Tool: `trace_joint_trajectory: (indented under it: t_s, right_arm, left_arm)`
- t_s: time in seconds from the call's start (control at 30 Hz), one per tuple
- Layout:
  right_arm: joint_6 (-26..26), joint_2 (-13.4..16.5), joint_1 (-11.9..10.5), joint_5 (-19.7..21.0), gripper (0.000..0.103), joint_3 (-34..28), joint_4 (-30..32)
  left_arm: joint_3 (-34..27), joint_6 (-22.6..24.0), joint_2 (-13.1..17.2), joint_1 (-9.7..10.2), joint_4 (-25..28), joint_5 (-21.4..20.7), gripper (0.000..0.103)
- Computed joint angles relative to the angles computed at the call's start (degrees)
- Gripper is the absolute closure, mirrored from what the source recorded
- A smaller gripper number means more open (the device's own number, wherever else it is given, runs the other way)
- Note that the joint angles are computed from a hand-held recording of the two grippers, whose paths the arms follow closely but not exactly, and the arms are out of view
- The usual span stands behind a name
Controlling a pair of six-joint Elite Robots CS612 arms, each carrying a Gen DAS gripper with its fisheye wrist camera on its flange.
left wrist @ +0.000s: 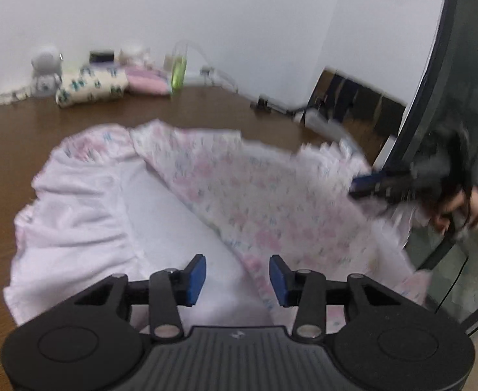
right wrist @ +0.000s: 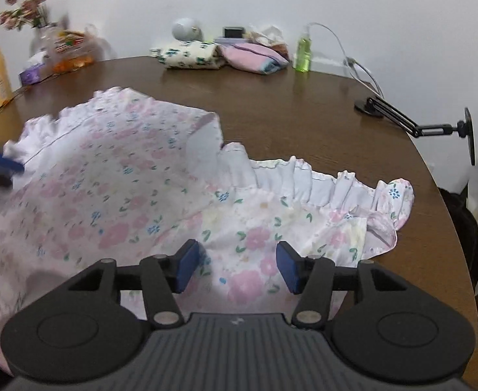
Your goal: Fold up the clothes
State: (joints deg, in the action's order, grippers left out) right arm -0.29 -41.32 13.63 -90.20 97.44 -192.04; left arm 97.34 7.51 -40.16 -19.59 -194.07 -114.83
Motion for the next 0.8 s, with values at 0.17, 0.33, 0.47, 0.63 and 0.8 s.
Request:
trace_joint_trajectory:
  t_s: [0.17,0.33,0.47,0.63,0.8]
  right_arm:
    - [-2.03,2.27,-0.79,-3.80,0.046,-5.07,2.38]
    - [-6.71,4.33,-0.01,-17.96,0.057,-10.78,5.92]
    - [0.69,0.45,-1.06,-14.68,0.063,-5.14,-0.04]
    - [2.69,0.59,-1.37,1.35,0.081,-3.68,-0.28]
    - [8.31,0.40,-0.66,-7.08,0.081,0.33,-3.17]
  left_arm:
    - [-1.56,5.42,0.37,-2.27,1.15,10.77,0.074]
    - [-4.89,4.39,1.81,-2.22,3.20,13.80,0.071]
    - [-4.07,-1.64,0.65,-1.24,1.67,12.98,0.073]
    - [-1.44,0.52,-0.46,-1.08,-2.93,3.08,0.051]
    - [1.80,4.04,-2.07,-2.90,2.34,6.23,0.052]
